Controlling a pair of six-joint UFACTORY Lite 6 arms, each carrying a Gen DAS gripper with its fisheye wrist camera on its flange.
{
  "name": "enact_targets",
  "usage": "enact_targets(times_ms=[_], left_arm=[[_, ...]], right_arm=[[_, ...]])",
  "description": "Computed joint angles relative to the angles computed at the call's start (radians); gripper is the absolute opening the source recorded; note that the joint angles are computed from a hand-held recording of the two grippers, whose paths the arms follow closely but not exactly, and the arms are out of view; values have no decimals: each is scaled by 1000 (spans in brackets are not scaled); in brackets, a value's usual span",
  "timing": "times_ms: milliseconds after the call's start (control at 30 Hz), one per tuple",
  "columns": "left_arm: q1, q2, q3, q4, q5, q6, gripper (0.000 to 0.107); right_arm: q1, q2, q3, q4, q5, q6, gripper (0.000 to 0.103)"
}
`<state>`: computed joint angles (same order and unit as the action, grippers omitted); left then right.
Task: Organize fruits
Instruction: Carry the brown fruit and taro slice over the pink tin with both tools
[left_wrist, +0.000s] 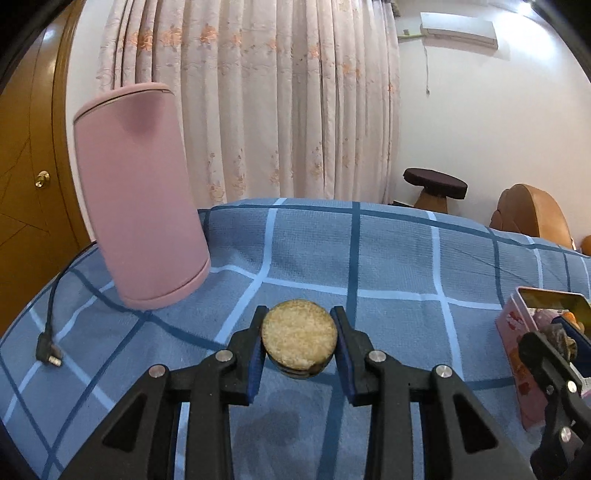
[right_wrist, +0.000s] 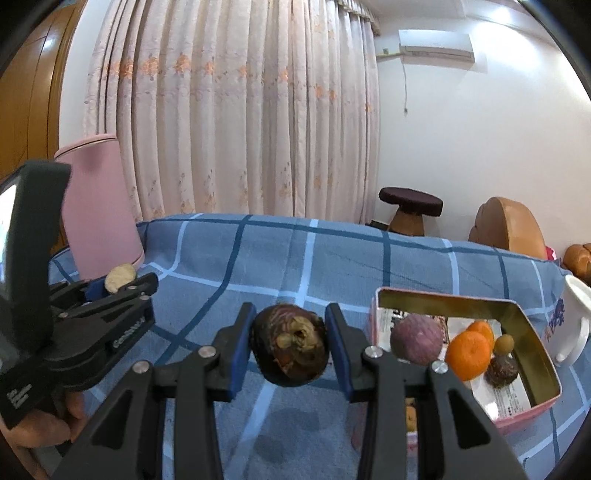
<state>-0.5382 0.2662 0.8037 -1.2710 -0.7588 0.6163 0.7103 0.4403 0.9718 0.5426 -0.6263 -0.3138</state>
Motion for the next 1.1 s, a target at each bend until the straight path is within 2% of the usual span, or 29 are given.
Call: enact_targets(times_ms=[333,633,933,1100], left_arm=[[-157,52,50,-104,-82,5,35],[-288,157,194,-170,-108,52,35],[-352,267,357,-175,-105,73,35],[-382,357,494,-193,-98,145,35]], right_arm=[[-48,-135,-184,-81,-45,34,41],[-156,-240,-324,-175,-82,71,41],[-349,-289,-372,-329,-73,138,41],[-440,-288,-371,-400,-77,161,41]])
